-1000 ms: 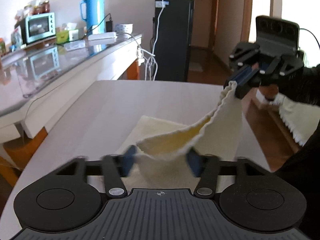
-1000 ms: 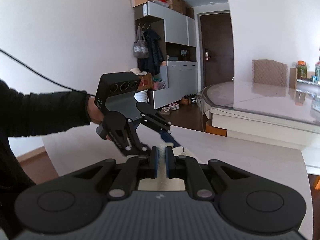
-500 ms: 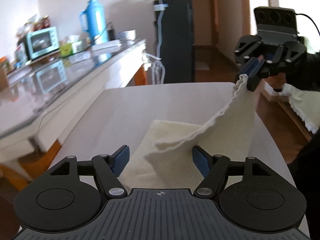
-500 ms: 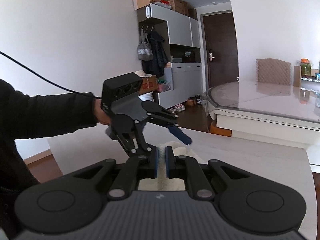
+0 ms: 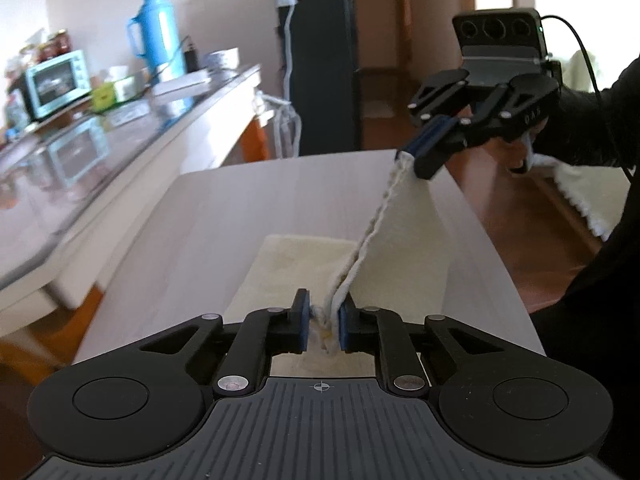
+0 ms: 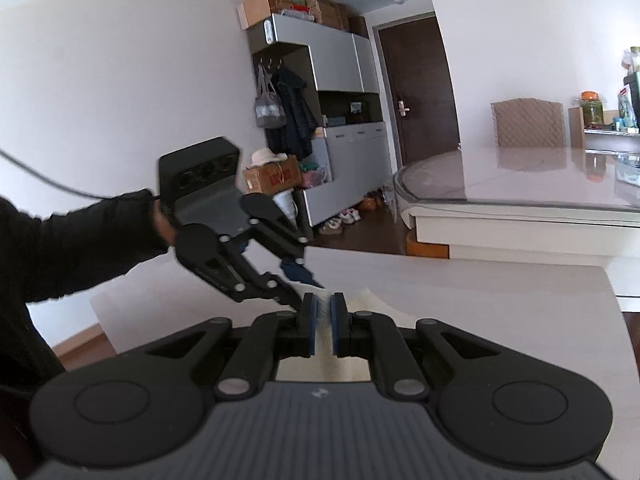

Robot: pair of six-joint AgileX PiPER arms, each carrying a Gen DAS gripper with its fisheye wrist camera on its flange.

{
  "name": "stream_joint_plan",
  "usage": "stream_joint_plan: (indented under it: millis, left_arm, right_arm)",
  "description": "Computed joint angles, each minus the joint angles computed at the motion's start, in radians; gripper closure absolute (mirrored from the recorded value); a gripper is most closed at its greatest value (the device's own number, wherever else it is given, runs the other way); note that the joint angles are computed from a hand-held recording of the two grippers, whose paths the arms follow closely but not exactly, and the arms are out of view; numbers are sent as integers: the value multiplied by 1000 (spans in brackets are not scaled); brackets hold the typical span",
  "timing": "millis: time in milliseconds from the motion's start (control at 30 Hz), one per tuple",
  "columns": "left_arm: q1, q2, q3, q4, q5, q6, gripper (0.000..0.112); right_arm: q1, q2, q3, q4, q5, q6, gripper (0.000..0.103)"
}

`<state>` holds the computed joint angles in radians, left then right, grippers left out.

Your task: Fold towel

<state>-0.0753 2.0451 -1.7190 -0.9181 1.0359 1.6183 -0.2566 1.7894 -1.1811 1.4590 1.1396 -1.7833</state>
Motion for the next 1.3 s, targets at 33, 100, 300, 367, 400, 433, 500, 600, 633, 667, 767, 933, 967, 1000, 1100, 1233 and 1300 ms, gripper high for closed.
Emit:
stream_joint_plan:
  millis: [33,100,300,367,400,433,500,600,633,667,767,933,967,1000,1100,1233,1300]
  left_arm:
    - [-2,-35,26,11,-30,-11,97]
    - [-12,-41,3,41,-53,-64,97]
    - [-67,88,-215,208,-103,-304,89]
    - [-73,136,-275,228,-97,-343,86]
    - [-72,148,-285,226,-102,-349,81]
    - [-75,169,-304,227,-120,-371,80]
    - [-73,183,-293,213,-177,-387,71]
    - [-70,207,-300,208,-221,-424,63]
    - [-71,212,-305,212,-225,-434,63]
    - [-72,218,-310,216,-230,-444,63]
    - [-74,212,-286,226,-260,-444,61]
    - [-84,176,-206,236,-328,-447,61]
    - [-85,174,-199,236,-335,-448,61]
    - [-85,161,-172,231,-353,-450,61]
    - [-86,111,-74,218,-418,-459,61]
    - [-76,33,74,179,-502,-451,61]
    - [-76,5,120,186,-535,-477,61]
  right_arm:
    - [1,10,-14,8,3,11,95]
    - [9,43,-59,26,-10,53,95]
    - [51,163,-198,4,-146,233,95]
    - [63,194,-225,-15,-199,284,95]
    - [64,203,-230,-16,-211,292,95]
    - [69,224,-248,-34,-237,331,95]
    - [75,244,-264,-54,-269,368,95]
    - [87,268,-289,-109,-311,429,94]
    - [91,269,-287,-117,-323,429,93]
    - [95,270,-285,-124,-335,430,90]
    - [99,255,-254,-100,-369,399,83]
    - [119,184,-183,-113,-431,390,81]
    - [127,174,-178,-128,-435,400,82]
    - [137,170,-178,-156,-440,417,82]
    - [172,162,-179,-229,-483,446,88]
    - [209,204,-246,-319,-482,519,91]
    - [222,223,-283,-350,-469,550,91]
